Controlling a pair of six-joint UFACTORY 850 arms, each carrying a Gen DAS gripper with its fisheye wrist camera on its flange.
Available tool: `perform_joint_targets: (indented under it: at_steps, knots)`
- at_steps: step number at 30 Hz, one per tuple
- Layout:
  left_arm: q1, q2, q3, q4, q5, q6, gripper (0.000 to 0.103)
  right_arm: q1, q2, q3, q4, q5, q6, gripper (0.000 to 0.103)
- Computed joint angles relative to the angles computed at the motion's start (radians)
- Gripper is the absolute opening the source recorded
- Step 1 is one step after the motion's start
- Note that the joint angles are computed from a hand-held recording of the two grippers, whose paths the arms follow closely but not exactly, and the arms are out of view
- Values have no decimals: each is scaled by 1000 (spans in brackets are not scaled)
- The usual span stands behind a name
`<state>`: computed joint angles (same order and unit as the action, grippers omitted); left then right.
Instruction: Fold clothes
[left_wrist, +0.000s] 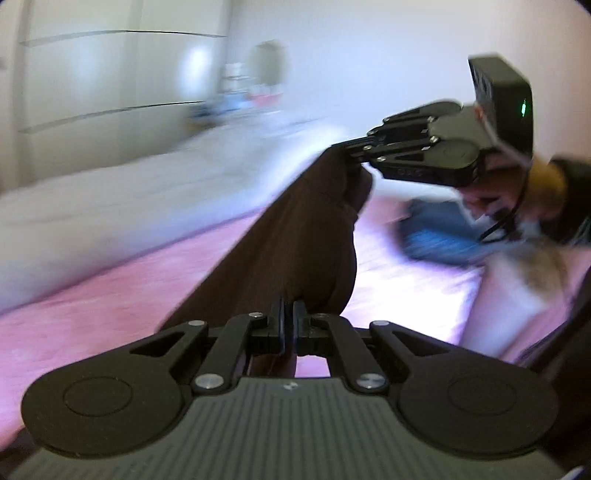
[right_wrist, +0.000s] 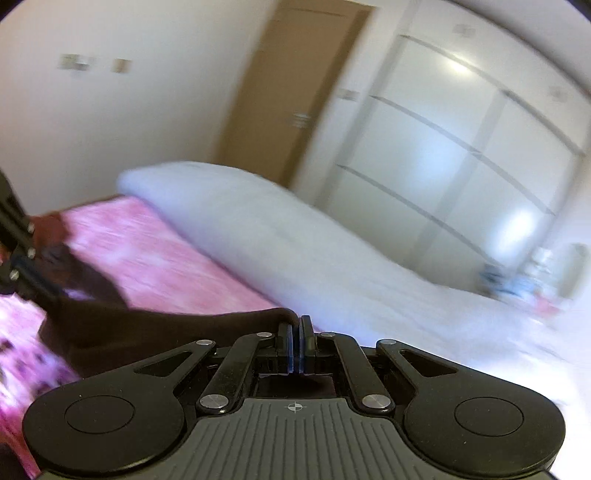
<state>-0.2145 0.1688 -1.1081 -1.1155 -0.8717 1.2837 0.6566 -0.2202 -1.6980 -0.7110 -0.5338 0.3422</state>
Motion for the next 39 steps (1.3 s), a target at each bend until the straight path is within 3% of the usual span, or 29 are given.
perform_joint_targets:
  at_steps: [3,5,7,10,12,15,17,18,20,22,23,25,27,30,32,39]
  knots:
    - [-77,-56,-65,-99,-65,57,1,-19,135,65,-121,-57,67,1]
    - [-95,-75,-107,-153,-108,65,1,-25,170,47,-160,-53,60,1]
    - [-95,-84,-138,-202,-134,66,1,-35,191,23,-184,-12,44,1]
    - [-33,-96,-168,-238,-167,41,1,-69,192,-11,-166,103,-17,1]
    - [3,-97,-164,-243,-141,4,1,-97,152,-50,-83,194,-113,1]
    - [54,-164,-208,-179,-76,-111,3,-130,5,-162,226,276,-421,1]
    - [73,-241,-253,-48,28,-242,10,-136,-153,-314,435,203,-591,7]
    - [69,-271,-259,57,128,-338,16,-140,-230,-396,513,152,-656,27]
    - [79,-352,-275,265,241,-548,19,-147,-354,-526,542,38,-660,54]
    - [104,-404,-279,418,267,-721,20,-151,-429,-622,537,-63,-566,56]
    - [125,-411,-263,435,261,-748,20,-152,-426,-608,534,-98,-494,58]
    - [143,-457,-266,424,241,-776,34,-147,-380,-498,498,-125,-357,61]
    - [178,-470,-226,382,209,-706,44,-152,-306,-351,469,-163,-270,64]
    - [169,-467,-141,382,188,-678,45,-145,-254,-170,466,-232,-161,65]
    - [154,-507,-131,394,165,-691,46,-144,-230,-93,516,-278,-154,66]
    - [41,-595,-118,486,172,-752,47,-136,-222,86,806,-293,-310,72]
